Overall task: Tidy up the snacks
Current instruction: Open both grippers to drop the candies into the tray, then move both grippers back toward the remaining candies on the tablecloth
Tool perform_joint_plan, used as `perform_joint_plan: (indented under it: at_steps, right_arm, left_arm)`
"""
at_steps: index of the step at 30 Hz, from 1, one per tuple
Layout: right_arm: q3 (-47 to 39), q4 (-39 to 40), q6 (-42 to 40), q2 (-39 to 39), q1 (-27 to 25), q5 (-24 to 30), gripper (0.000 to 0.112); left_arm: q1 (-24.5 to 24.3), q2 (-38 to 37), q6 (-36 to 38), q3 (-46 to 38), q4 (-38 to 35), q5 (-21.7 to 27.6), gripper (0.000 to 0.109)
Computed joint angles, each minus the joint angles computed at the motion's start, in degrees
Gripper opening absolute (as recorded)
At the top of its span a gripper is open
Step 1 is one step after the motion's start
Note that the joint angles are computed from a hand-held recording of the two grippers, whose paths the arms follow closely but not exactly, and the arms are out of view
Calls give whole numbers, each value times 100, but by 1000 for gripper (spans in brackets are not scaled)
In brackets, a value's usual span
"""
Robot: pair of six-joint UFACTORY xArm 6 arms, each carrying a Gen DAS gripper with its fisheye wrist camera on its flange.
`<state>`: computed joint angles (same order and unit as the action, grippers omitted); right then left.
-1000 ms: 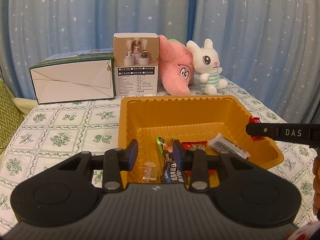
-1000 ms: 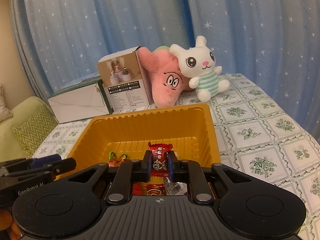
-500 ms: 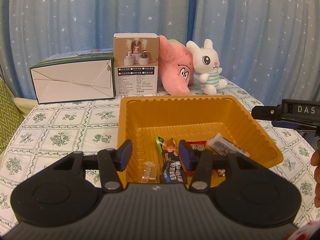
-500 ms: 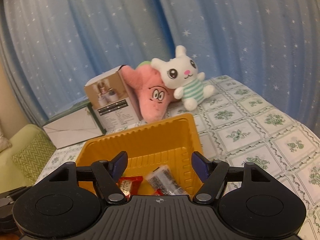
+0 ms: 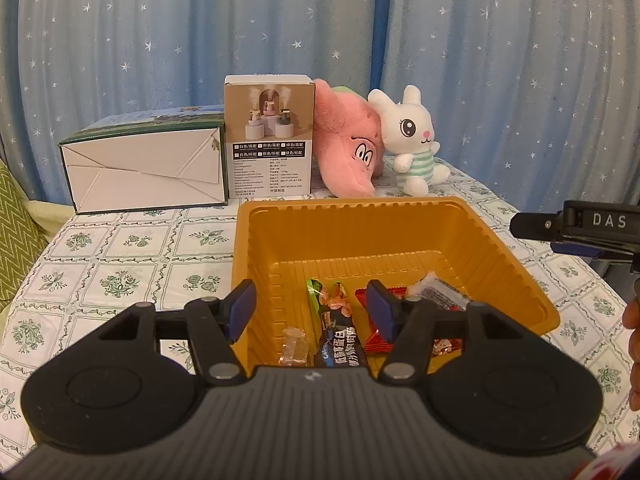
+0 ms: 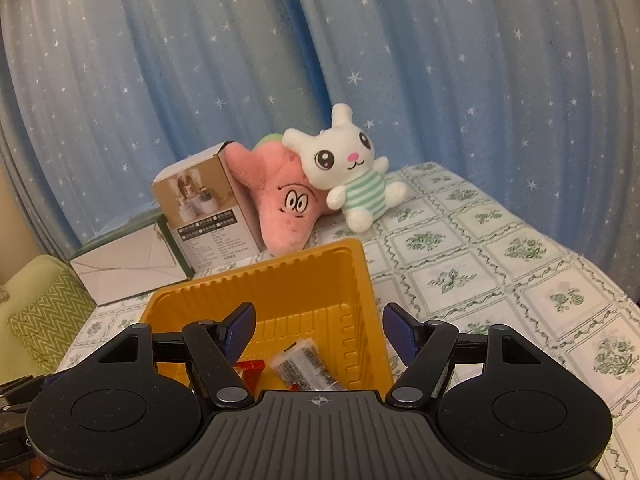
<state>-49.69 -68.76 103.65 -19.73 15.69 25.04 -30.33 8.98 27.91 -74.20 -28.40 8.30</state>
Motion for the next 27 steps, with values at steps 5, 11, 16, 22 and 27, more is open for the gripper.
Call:
perform_joint_plan:
  at_steps: [5, 11, 16, 22, 27]
  right_arm:
    - [81, -122, 2, -151, 90, 213, 70]
    - [304, -11, -104, -440, 165, 450, 70]
    - [578, 233, -337, -773, 310, 690, 70]
    - [960, 455, -306, -1346, 625, 1078, 70]
    - [1269, 679, -441, -1739, 1063, 1427, 70]
  left_arm:
    - [-83, -187, 382, 156, -390, -44, 69]
    - [-208, -504, 581, 473, -707, -192, 81]
    - [-284, -748, 475, 779, -646, -261, 89]
    - [-392, -1257, 438, 1415, -598, -371, 92]
    - [-466, -1803, 701, 1995, -922, -349, 92]
